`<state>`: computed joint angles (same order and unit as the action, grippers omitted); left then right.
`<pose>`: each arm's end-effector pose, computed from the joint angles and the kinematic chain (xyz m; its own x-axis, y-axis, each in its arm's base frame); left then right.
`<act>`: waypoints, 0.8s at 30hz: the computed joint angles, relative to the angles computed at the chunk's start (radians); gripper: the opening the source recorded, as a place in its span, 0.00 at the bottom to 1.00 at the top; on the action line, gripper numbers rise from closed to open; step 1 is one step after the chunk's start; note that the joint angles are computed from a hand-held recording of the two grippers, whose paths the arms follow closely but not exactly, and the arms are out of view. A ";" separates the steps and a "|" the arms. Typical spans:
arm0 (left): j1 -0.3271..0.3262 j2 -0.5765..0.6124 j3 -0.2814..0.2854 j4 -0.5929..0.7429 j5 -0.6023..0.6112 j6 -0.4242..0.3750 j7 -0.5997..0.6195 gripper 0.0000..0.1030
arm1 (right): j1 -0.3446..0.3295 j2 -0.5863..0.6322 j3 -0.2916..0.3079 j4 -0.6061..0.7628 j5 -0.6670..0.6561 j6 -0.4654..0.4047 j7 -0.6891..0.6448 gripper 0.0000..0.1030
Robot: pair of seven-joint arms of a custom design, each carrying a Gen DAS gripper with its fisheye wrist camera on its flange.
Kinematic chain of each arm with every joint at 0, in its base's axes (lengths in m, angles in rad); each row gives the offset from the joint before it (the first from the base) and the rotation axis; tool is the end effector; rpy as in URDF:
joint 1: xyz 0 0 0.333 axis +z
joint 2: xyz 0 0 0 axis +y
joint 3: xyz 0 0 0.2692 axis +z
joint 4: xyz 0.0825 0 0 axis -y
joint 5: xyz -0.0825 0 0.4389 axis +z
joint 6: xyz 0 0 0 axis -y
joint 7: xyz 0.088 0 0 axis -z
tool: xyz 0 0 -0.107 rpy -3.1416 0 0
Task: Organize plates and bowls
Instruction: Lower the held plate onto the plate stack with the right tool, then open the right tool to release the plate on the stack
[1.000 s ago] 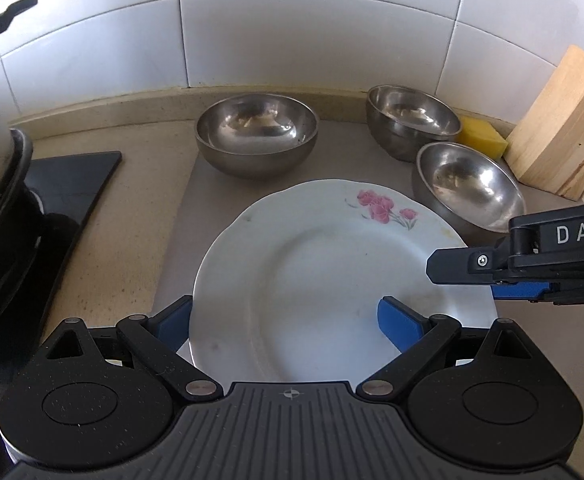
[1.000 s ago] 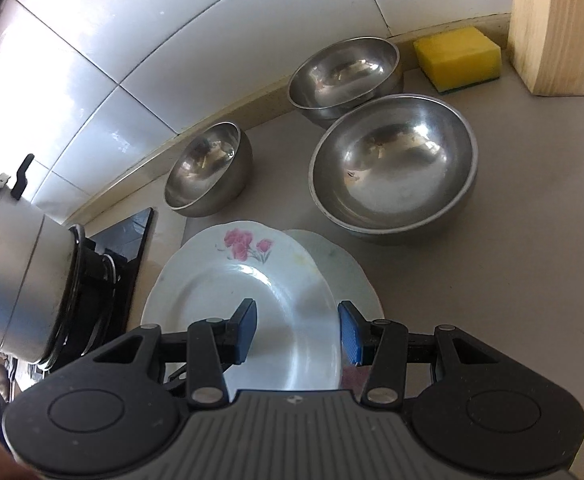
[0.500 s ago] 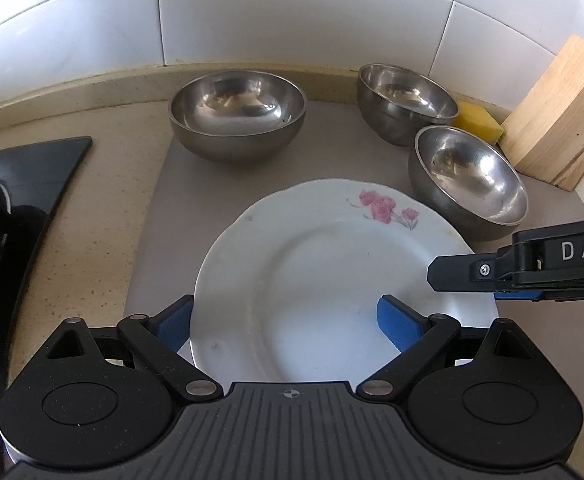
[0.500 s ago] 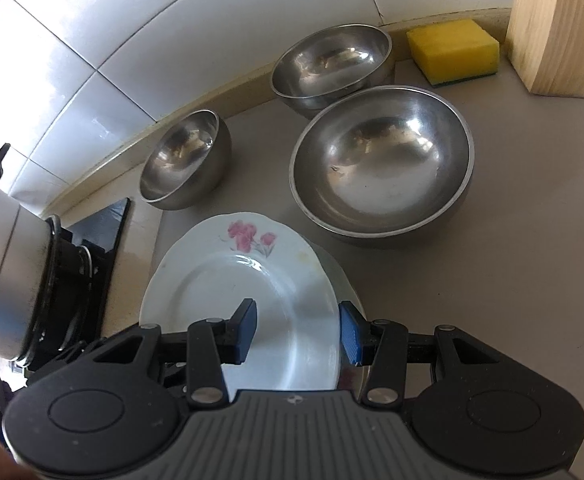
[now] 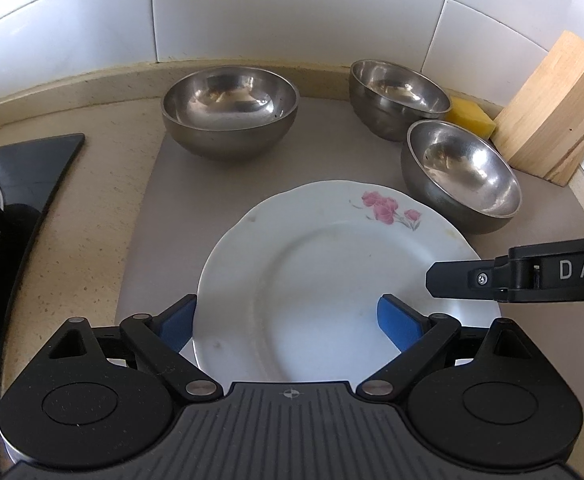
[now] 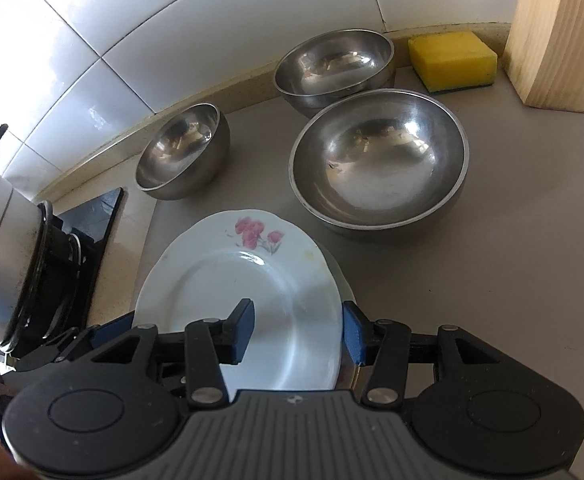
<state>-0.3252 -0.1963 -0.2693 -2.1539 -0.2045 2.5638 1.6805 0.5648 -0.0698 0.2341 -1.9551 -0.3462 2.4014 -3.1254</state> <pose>0.4963 -0.3376 0.4817 -0.5646 -0.8220 0.0748 -0.7018 0.4304 -0.5676 0.4438 0.4558 0.4996 -0.4255 -0.7843 -0.4515 -0.7368 0.5899 -0.3304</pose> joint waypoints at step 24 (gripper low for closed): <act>0.013 -0.128 -0.014 -0.102 0.097 0.080 -0.007 0.88 | 0.010 -0.079 0.037 -0.026 -0.110 -0.088 0.067 0.30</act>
